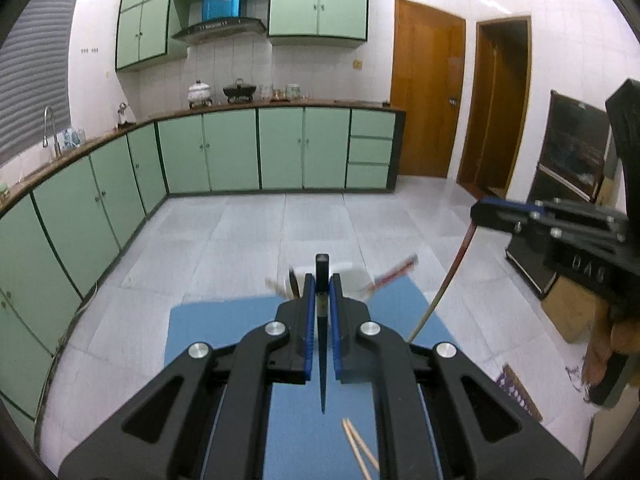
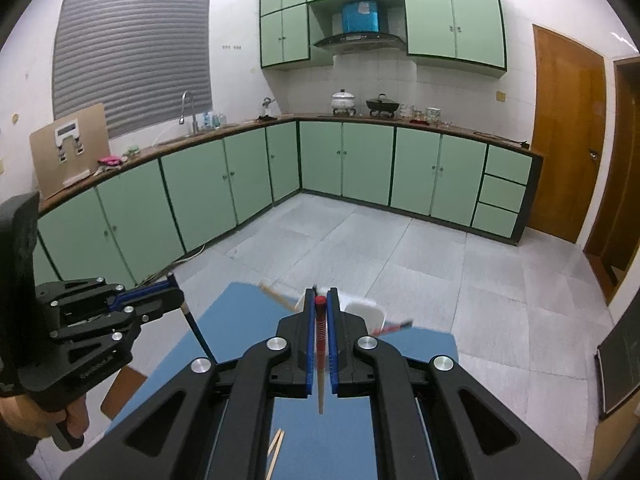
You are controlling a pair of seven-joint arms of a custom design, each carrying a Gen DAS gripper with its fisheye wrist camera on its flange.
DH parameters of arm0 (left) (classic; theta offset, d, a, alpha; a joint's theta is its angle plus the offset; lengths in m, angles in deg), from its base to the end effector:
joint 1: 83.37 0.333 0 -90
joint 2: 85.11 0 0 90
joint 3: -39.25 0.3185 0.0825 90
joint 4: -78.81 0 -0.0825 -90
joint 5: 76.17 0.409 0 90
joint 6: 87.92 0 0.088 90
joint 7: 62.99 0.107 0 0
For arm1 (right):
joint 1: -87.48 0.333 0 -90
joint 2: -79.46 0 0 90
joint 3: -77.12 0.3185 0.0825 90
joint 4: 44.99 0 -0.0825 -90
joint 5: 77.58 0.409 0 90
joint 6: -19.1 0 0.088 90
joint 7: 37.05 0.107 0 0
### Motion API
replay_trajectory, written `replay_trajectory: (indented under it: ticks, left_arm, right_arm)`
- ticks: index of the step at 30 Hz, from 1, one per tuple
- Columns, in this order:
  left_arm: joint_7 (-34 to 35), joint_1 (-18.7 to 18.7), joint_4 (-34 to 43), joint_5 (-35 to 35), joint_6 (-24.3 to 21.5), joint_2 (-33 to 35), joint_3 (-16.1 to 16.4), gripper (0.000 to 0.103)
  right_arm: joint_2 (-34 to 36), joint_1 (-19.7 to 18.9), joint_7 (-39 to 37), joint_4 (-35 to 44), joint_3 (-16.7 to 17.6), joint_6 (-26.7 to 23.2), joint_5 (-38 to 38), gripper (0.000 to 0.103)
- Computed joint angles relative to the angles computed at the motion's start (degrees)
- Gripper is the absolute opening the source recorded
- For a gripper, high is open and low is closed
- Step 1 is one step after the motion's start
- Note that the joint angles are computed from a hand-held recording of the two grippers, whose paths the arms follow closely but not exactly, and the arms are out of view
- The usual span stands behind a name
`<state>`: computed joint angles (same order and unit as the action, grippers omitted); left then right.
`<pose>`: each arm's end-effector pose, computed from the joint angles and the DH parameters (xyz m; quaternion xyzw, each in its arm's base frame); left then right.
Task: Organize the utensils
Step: 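Carry both chopsticks to the white cup holder and lower them into the cups, then open both tools to release the chopsticks and pull back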
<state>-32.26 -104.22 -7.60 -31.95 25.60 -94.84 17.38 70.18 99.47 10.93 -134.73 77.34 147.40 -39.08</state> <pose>0.4098 -0.3562 0.8152 -0.6707 0.5535 -0.3257 0.3710 0.5405 0.1360 0.8095 -0.7963 0.3429 -0.1712 0.4680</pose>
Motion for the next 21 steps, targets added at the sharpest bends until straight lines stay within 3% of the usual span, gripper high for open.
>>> replay_trajectory:
  ticks: [6,14,17,21]
  left_arm:
    - [1.5,-0.1,11.9,4.7,-0.5,8.9,1.5,0.006]
    - [4.0,-3.1,24.4,7.3,1.1,19.9,7.8,0.006]
    - [4.2,-3.4,24.5,6.2,3.1,21.6,9.9,0.006]
    - [2.4,-2.1,18.4,3.5,6.7,20.2,11.0,0.006]
  right_arm:
    - [10.4,-0.1,4.9,13.4,1.2,-0.2,-3.2,0.006]
    - [23.3,-0.5,9.5,28.2,2.7,0.4,-5.8,0.006]
    - [27.6,-0.6,10.6,32.5,3.2,0.1,-7.4,0.006]
    - [29.2,-0.4,10.1,30.9,3.6,1.1,-9.1,0.006]
